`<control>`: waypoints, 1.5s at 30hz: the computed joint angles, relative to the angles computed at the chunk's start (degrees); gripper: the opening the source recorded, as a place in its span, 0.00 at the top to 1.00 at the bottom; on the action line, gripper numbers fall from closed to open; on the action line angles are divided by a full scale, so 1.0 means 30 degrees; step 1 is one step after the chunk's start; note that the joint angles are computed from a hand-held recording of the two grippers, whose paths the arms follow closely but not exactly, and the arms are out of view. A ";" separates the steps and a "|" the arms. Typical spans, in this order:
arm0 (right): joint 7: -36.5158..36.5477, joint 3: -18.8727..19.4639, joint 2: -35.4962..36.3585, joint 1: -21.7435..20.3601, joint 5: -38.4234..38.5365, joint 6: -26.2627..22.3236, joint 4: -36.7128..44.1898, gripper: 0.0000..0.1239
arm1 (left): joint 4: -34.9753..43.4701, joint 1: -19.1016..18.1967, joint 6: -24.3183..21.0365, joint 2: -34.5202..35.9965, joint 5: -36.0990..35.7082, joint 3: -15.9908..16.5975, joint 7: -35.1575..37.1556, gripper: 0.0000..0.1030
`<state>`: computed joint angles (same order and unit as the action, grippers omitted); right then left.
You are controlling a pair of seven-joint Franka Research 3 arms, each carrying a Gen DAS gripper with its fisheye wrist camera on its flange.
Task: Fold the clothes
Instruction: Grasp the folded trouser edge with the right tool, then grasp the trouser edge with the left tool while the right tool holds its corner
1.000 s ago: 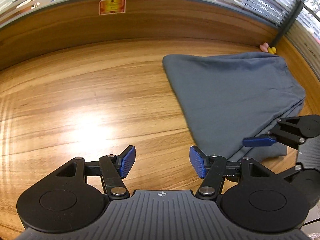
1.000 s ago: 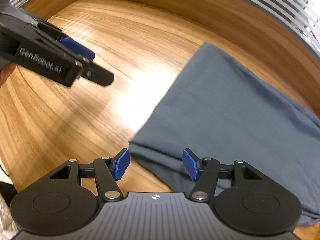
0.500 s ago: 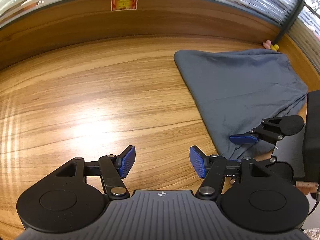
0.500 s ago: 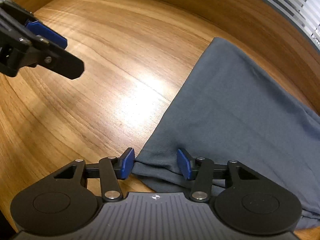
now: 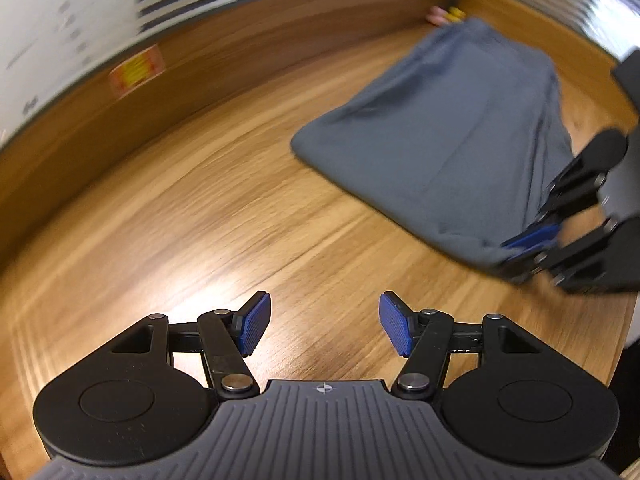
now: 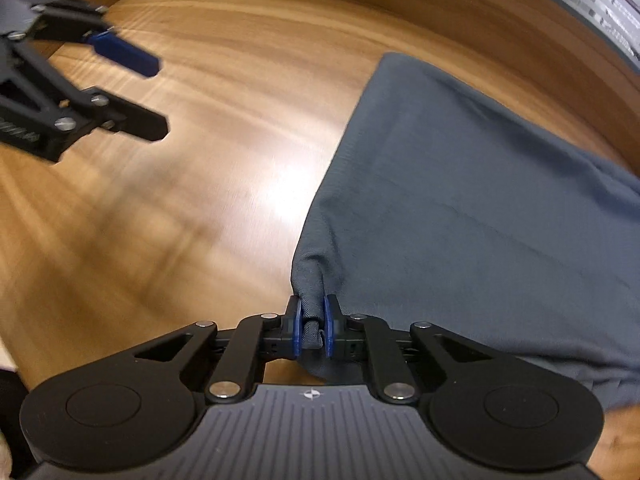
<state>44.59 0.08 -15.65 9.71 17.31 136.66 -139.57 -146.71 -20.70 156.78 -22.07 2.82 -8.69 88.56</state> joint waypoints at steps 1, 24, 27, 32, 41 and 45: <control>-0.0099 -0.0195 -0.0639 -0.0191 -0.0140 -0.0464 -0.0455 0.90 | 0.0015 -0.0242 -0.0012 0.0091 0.0151 -0.0008 0.0599 0.39; -0.2594 -0.3268 -1.1201 -0.7750 -0.3881 -0.4396 -0.7353 0.90 | 0.2754 -0.4221 -0.2697 0.2323 -0.2303 -0.1476 1.2575 0.38; -0.3047 -0.3132 -1.1869 -0.7959 -0.3666 -0.4266 -0.7784 0.89 | 0.3092 -0.4223 -0.2971 0.2675 -0.2435 -0.1735 1.3778 0.38; -0.2815 -0.2392 -1.1530 -0.7522 -0.3342 -0.2699 -0.8256 0.85 | 0.3483 -0.4144 -0.2962 0.3419 -0.2773 -0.1925 1.6134 0.38; -0.2086 -0.2222 -1.2593 -0.7684 -0.3670 -0.2510 -0.8952 0.72 | 0.4211 -0.3758 -0.3061 0.4615 -0.3237 -0.2209 2.1014 0.52; -0.3115 -0.2692 -1.4300 -0.7807 -0.3835 -0.2990 -0.9634 0.62 | 0.4337 -0.3501 -0.2935 0.4992 -0.3640 -0.2378 2.2520 0.58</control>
